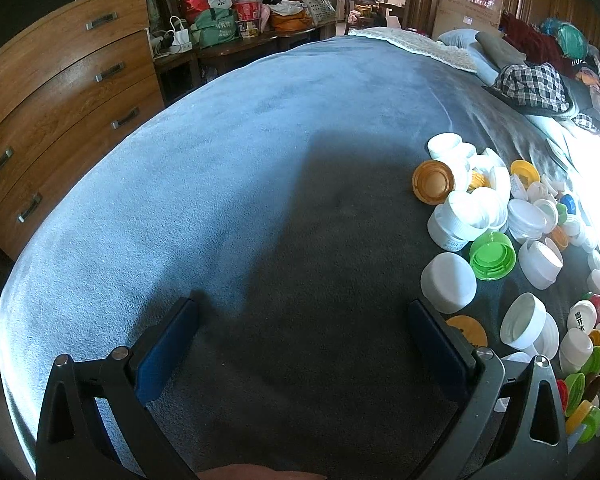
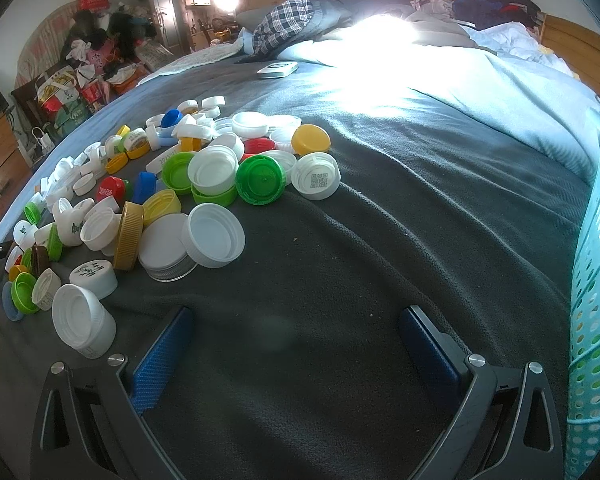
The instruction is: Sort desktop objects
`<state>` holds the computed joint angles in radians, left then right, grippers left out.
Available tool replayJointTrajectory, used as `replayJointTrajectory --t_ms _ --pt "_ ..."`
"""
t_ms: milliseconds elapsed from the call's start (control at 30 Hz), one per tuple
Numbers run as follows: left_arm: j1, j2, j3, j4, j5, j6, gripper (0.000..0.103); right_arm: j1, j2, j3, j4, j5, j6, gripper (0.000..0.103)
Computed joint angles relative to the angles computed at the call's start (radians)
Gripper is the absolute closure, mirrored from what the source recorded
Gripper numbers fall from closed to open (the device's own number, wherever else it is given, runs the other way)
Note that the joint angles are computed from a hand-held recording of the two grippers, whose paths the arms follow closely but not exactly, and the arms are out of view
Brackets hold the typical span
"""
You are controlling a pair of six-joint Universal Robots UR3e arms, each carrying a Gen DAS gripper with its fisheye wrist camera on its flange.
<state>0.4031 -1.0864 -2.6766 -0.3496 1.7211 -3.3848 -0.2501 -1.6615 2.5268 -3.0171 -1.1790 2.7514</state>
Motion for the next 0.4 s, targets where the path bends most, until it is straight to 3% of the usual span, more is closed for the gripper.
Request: replayJointTrajectory --t_ms 400 --pt "-0.010 -0.014 0.003 0.013 0.004 -0.010 0.001 0.001 0.001 0.000 -0.001 0.000 0.001 0.000"
